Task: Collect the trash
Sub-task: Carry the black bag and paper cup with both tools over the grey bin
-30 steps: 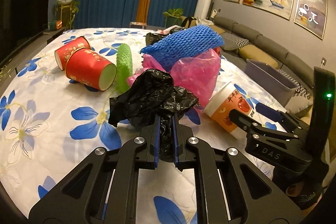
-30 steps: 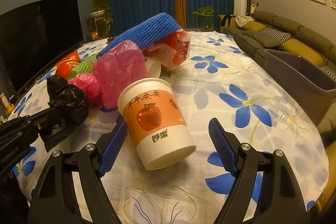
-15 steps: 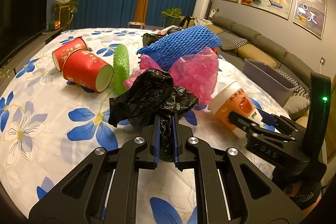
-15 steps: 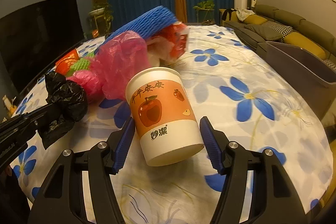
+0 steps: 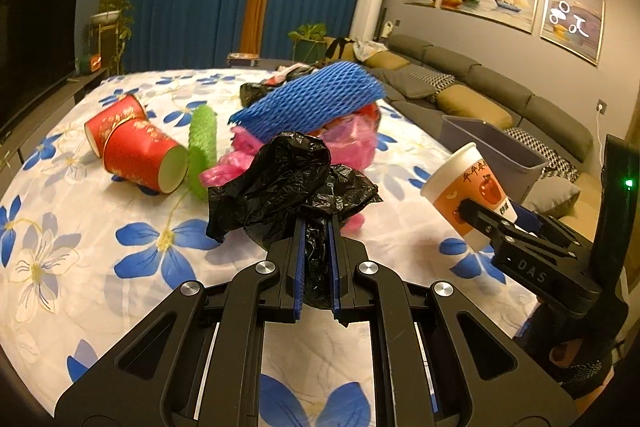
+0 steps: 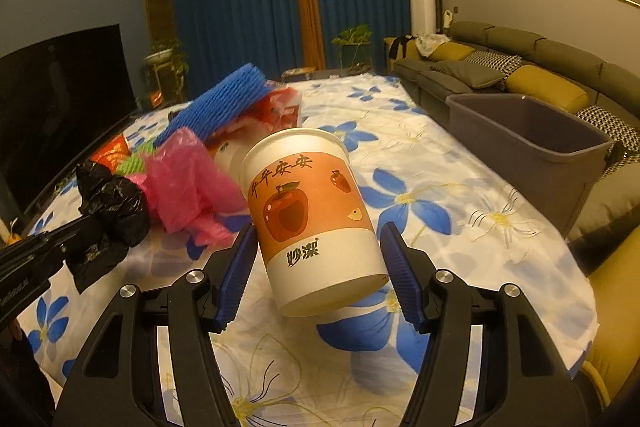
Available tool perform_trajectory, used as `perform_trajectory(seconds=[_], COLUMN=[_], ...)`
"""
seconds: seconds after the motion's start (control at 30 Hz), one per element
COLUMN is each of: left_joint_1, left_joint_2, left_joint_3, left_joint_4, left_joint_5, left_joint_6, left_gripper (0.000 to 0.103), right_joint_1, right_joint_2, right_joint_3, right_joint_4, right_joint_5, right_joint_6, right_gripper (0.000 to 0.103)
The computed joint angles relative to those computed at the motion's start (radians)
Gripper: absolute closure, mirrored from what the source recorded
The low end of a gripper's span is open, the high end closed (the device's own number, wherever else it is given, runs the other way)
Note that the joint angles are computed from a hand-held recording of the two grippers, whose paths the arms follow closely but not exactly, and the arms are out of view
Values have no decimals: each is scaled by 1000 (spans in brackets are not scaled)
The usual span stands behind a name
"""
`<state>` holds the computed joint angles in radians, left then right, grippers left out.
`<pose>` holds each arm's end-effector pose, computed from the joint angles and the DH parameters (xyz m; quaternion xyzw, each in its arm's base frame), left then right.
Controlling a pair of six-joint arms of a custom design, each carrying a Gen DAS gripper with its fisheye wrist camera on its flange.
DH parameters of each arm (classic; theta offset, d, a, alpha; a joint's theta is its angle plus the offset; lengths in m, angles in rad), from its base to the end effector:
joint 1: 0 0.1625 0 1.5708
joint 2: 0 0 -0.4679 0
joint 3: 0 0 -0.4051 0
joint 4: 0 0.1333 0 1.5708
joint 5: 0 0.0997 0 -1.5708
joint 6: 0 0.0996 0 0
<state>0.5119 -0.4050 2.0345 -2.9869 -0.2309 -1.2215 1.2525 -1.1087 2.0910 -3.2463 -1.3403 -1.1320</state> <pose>-0.3222 -0.4451 -0.1009 0.0026 0.7822 -0.5262 0.3336 -0.0308 -0.5922 0.2335 0.4056 -0.8426 0.3243 0.1429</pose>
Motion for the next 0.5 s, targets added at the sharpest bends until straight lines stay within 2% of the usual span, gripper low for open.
perform_trajectory(seconds=[0.2, 0.5], left_joint_1=[-9, -2], left_joint_2=[-4, 27], left_joint_3=[-17, -67], left_joint_4=[-2, -135], left_joint_5=[13, 23], left_joint_6=[33, 207], left_gripper=[94, 94], right_joint_1=[-6, -17], right_joint_2=[1, 8], right_joint_3=[9, -15], right_joint_4=[-52, -60], right_joint_5=[37, 60], right_joint_6=[17, 48], right_gripper=[41, 41])
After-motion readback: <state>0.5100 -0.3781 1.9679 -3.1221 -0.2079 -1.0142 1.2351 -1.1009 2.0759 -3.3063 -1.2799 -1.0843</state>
